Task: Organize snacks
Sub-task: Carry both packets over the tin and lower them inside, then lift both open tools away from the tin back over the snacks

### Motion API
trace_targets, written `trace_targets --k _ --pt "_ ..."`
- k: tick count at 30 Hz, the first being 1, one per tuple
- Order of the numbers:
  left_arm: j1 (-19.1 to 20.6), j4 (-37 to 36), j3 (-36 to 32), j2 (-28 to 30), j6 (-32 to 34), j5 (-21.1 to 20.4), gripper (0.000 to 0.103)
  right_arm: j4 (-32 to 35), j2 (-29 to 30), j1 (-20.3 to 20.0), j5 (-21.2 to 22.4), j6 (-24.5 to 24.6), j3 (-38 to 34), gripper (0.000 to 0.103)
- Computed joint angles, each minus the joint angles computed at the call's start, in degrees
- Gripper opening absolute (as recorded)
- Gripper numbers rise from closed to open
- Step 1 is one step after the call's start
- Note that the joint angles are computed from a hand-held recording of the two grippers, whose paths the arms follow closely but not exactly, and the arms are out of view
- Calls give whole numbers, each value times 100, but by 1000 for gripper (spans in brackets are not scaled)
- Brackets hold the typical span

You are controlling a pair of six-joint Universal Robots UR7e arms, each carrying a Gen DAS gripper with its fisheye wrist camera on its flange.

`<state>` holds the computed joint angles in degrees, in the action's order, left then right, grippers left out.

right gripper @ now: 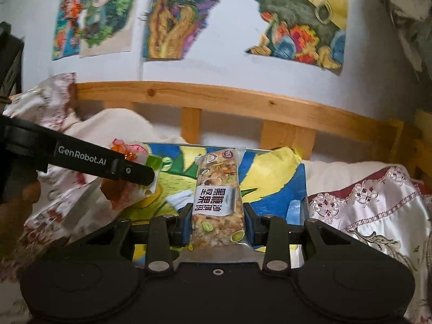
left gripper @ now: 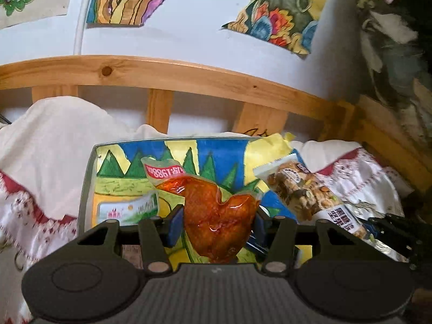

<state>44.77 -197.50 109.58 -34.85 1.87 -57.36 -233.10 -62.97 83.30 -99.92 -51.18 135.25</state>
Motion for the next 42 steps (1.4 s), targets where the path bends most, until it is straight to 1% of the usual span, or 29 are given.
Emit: trace_targets --k 2,6,12,14,18,21,24,26,28,30,31,32,34,35,36,38,40,42 --pt "80 60 -208 140 87 16 56 89 94 -16 -80 37 -191 39" --pt "170 113 -446 358 173 120 56 144 284 -86 -178 -43 -468 39" --pt "241 255 -551 537 99 243 56 186 480 -213 -281 -38 -699 39" --pt "232 271 -557 575 68 315 56 156 558 -250 -357 36 -759 39" --pt "197 588 -660 661 -243 629 57 240 640 -297 -582 337 -828 39" --pt "182 804 -685 655 -465 696 58 203 698 -320 -620 309 -853 39" --pt "126 875 -710 687 -491 813 59 234 715 -294 -717 338 -882 40" --pt "110 1084 -733 650 -634 824 62 128 753 -286 -748 345 -897 45" --pt "97 1261 -728 587 -786 791 66 96 760 -280 -793 395 -901 62" --pt "87 1352 -693 514 -877 699 74 55 722 -286 -748 496 -846 70" --pt "69 1338 -666 492 -910 710 80 47 694 -294 -699 516 -808 73" --pt "43 1243 -614 473 -927 738 83 10 672 -300 -651 516 -759 76" --pt "2 1061 -504 422 -915 740 87 -133 651 -295 -591 508 -660 84" --pt "-20 988 -442 384 -927 735 90 -219 632 -296 -535 505 -594 85" --pt "-50 862 -359 349 -941 753 92 -282 607 -297 -482 510 -530 88" --pt "-129 513 -198 310 -944 861 98 -423 549 -295 -363 525 -391 93" --pt "-219 98 -27 282 -878 985 100 -608 488 -276 -263 539 -249 99" --pt "-306 -309 137 244 -783 1049 101 -814 438 -252 -167 550 -116 102"
